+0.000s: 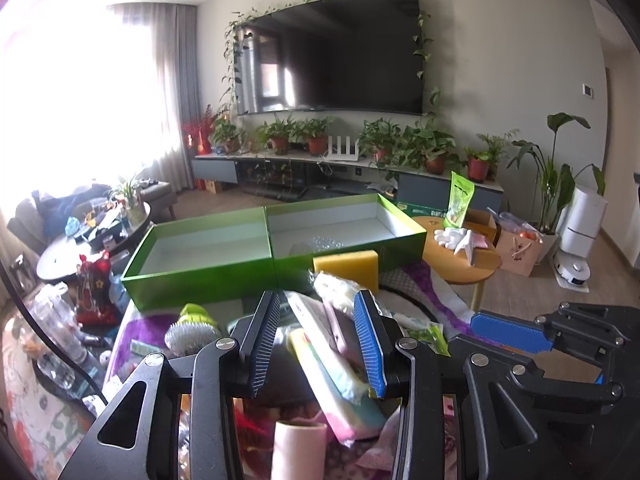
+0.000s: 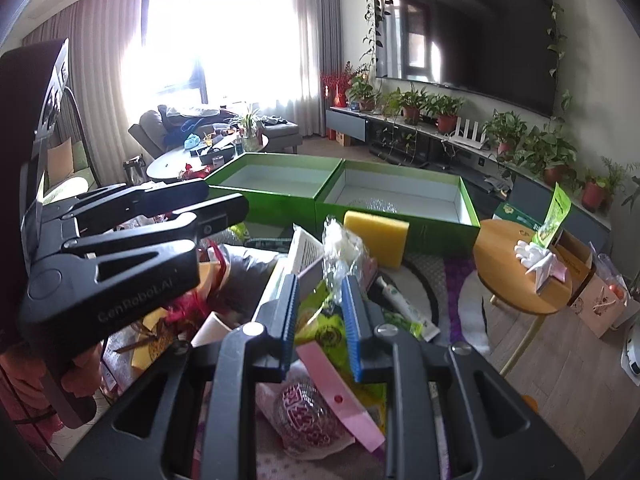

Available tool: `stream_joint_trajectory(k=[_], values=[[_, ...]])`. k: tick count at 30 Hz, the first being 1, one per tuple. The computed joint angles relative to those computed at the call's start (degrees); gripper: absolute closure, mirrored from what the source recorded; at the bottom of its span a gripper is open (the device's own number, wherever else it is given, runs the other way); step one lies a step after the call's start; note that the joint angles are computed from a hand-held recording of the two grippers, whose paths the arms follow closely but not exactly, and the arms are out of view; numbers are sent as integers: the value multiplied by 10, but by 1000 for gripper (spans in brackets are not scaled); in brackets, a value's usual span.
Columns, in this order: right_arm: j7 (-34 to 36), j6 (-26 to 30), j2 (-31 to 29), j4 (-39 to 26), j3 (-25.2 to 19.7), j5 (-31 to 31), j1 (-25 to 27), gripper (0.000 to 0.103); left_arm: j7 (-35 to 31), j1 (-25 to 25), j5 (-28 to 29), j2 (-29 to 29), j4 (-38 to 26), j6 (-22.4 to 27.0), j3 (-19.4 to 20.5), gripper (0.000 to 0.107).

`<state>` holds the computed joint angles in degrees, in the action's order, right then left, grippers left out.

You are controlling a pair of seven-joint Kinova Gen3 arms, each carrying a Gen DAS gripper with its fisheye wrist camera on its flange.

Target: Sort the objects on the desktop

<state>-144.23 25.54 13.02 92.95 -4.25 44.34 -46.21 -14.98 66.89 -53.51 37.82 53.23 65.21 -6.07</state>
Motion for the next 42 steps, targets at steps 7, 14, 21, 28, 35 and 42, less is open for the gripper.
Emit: stream_joint_trajectory(k=[7, 14, 21, 28, 35, 42], values=[[-69, -8, -14, 40, 5, 35, -10, 82, 10, 12, -3, 3, 12, 3, 4, 68], [-121, -12, -23, 78, -9, 48, 1, 81, 19, 16, -2, -4, 38, -16, 13, 68], [-175, -24, -35, 115, -15, 70, 5, 81, 24, 22, 2, -6, 60, -46, 19, 68], [-243, -37, -43, 155, -24, 100, 10, 71, 35, 24, 2, -10, 98, -94, 27, 68], [-272, -66, -38, 181, -25, 91, 16, 70, 28, 19, 21, -5, 108, -118, 29, 68], [-217, -106, -17, 175, -13, 17, 22, 66, 23, 20, 25, -5, 111, -113, 25, 68]])
